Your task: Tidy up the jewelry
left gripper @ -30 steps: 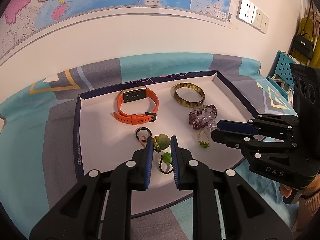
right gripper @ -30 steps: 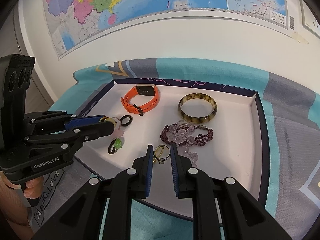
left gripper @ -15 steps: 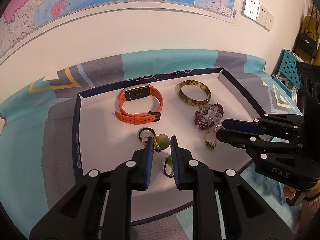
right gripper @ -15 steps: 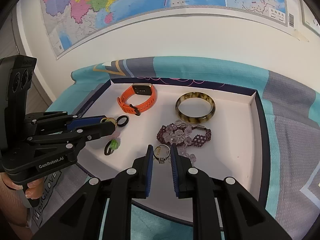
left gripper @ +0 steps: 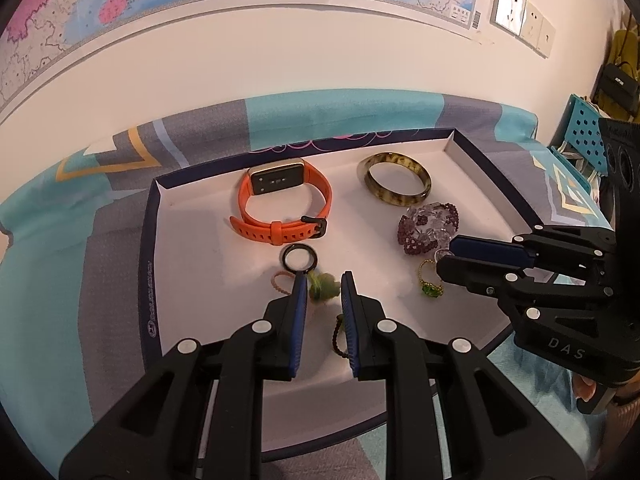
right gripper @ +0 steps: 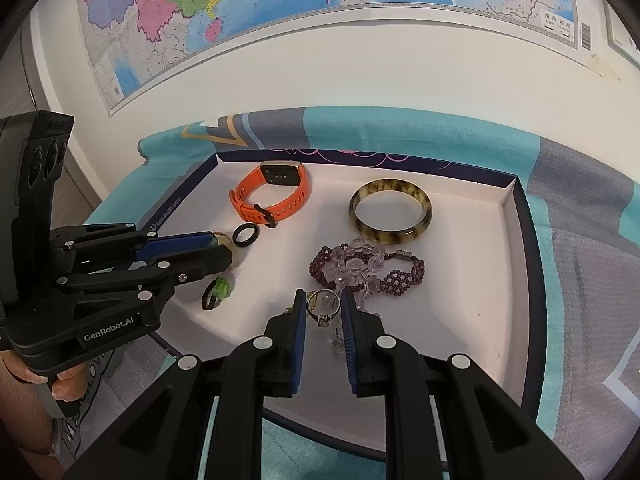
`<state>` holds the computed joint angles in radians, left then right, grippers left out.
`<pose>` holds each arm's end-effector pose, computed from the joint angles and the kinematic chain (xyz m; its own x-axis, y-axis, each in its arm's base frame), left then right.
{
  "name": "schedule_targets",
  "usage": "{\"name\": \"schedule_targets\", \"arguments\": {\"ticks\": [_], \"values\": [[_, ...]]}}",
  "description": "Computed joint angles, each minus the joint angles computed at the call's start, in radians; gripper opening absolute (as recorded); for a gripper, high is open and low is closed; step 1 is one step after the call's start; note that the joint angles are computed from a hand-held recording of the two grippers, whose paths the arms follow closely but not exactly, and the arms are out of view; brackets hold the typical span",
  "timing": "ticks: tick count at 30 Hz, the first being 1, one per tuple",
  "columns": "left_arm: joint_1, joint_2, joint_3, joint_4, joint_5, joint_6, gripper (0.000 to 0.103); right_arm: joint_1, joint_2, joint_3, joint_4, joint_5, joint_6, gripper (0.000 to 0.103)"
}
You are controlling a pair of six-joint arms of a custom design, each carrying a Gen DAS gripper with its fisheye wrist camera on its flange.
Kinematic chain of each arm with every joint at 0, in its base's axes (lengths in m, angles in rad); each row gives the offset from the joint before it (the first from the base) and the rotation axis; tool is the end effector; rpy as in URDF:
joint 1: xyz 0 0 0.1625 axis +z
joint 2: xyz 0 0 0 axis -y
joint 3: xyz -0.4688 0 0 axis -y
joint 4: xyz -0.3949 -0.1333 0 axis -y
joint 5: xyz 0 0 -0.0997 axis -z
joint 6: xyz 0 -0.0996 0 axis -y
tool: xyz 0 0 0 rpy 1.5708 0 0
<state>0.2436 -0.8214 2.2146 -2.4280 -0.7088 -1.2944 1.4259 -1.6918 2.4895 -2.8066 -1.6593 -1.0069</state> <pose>-0.3783 -0.3093 0.0104 -0.7429 -0.0016 -0.6694 0.4386 0.7543 -0.4885 0.0724 -0.3659 0.2977 -0.6344 -0.6606 0.4013 -0.7586 0.6318 -0.1591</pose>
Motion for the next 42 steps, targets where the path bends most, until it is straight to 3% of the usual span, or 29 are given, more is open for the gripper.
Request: {"name": "schedule_targets", "arguments": {"ticks": [9, 17, 22, 27, 28, 29, 30, 35, 42], "values": [[-0.007, 0.002, 0.0, 0.013, 0.013, -0.014, 0.021, 0.004, 0.005, 0.001, -0.004, -0.012, 0.0, 0.016], [-0.024, -0.006, 0.006, 0.034, 0.026, -0.038, 0.036, 0.008, 0.013, 0.006, -0.022, -0.018, 0.0, 0.017], [-0.04, -0.01, 0.005, 0.063, 0.036, -0.065, 0.048, 0.006, 0.005, 0.009, -0.024, -0.01, -0.004, 0.025], [-0.076, -0.024, 0.006, 0.114, 0.053, -0.115, 0.076, -0.004, -0.032, 0.021, -0.017, 0.018, -0.009, 0.052], [-0.09, -0.03, 0.004, 0.151, 0.061, -0.148, 0.086, -0.007, -0.044, 0.025, -0.015, 0.024, -0.016, 0.055], [-0.102, -0.035, 0.003, 0.182, 0.066, -0.177, 0.095, -0.013, -0.06, 0.03, -0.01, 0.032, -0.024, 0.066], [-0.112, -0.041, 0.006, 0.193, 0.069, -0.194, 0.096, -0.02, -0.074, 0.036, -0.014, 0.041, -0.03, 0.08], [-0.168, -0.059, 0.021, 0.268, 0.053, -0.315, 0.097, -0.056, -0.153, 0.074, -0.028, 0.077, -0.061, 0.095], [-0.228, -0.054, 0.035, 0.342, -0.015, -0.451, 0.097, -0.132, -0.289, 0.126, 0.021, 0.13, -0.124, 0.096]]}}
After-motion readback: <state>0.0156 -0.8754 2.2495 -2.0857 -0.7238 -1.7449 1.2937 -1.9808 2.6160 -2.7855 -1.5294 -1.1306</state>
